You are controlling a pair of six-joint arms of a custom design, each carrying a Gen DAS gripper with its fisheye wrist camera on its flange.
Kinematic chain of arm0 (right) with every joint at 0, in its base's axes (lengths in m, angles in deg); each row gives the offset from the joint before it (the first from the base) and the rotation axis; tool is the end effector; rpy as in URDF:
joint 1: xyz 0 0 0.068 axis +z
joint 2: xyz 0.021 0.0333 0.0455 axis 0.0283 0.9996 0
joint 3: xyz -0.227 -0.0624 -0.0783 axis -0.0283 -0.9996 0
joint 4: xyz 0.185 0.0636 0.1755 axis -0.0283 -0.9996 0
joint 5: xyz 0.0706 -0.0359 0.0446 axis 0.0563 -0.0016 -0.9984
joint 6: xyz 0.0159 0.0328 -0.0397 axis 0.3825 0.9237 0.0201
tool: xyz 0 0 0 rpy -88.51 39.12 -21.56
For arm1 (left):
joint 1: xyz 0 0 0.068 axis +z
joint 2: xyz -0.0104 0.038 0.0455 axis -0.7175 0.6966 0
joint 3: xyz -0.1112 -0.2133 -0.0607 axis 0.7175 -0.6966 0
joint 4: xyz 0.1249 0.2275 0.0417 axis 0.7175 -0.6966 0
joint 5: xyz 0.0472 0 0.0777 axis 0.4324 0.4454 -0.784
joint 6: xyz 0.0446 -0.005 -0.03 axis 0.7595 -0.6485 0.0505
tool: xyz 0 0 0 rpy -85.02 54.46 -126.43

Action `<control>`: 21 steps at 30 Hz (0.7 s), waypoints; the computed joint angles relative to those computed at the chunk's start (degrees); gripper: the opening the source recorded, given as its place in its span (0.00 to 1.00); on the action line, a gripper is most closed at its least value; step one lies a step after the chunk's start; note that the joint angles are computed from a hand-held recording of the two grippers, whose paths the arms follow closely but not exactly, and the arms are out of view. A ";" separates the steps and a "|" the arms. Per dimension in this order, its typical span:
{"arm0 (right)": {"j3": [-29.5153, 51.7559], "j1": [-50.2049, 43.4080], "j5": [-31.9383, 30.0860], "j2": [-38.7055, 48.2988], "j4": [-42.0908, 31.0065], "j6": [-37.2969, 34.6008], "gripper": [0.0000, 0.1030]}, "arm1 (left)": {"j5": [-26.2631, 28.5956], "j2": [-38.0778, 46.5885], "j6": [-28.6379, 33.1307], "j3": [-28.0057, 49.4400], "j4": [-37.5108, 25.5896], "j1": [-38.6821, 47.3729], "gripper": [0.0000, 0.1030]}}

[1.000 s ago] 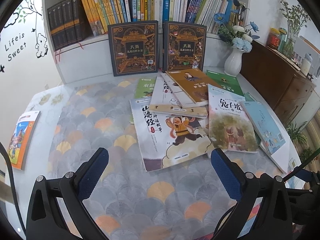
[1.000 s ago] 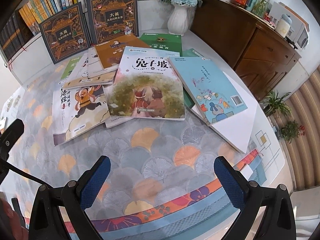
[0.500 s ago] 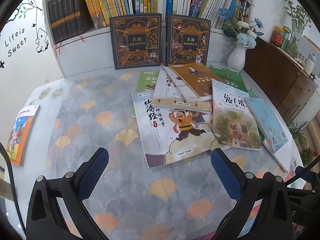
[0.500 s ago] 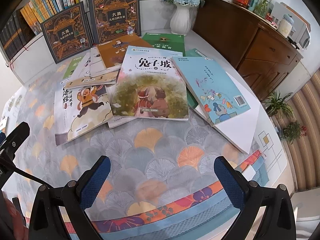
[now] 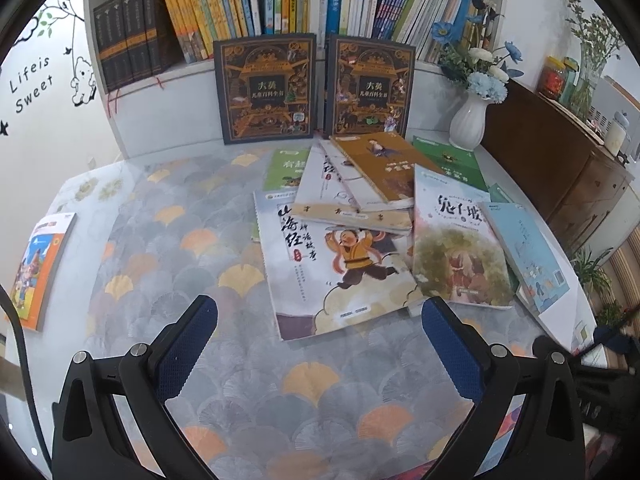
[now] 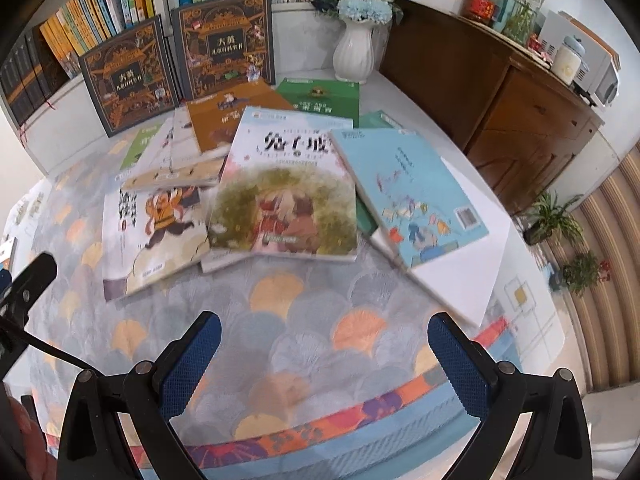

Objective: Organize books

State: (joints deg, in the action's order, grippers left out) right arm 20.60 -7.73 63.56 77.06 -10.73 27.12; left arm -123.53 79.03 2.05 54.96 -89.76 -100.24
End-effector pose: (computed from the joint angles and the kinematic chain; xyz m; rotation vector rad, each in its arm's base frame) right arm 0.1869 -0.0273 0.1614 -0.2953 2.6619 -0.0358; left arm 0.1272 -0.1396 0.1655 -0.4722 2.3918 0.1056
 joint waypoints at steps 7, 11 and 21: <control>11.48 -10.63 -6.15 14.66 3.05 -8.68 1.00 | -1.89 11.51 -2.67 10.19 -1.14 -2.68 0.99; 20.13 -17.90 -10.40 23.81 2.01 -14.13 1.00 | -0.04 19.82 -0.82 17.38 2.05 -1.67 0.99; 51.44 -28.19 -23.24 51.28 -12.44 -26.59 1.00 | 1.57 41.29 6.02 40.45 4.12 0.44 0.99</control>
State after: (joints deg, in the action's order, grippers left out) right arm 72.04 -35.92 40.32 128.35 -23.17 0.53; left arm -121.96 120.32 8.08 95.41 -85.65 -99.81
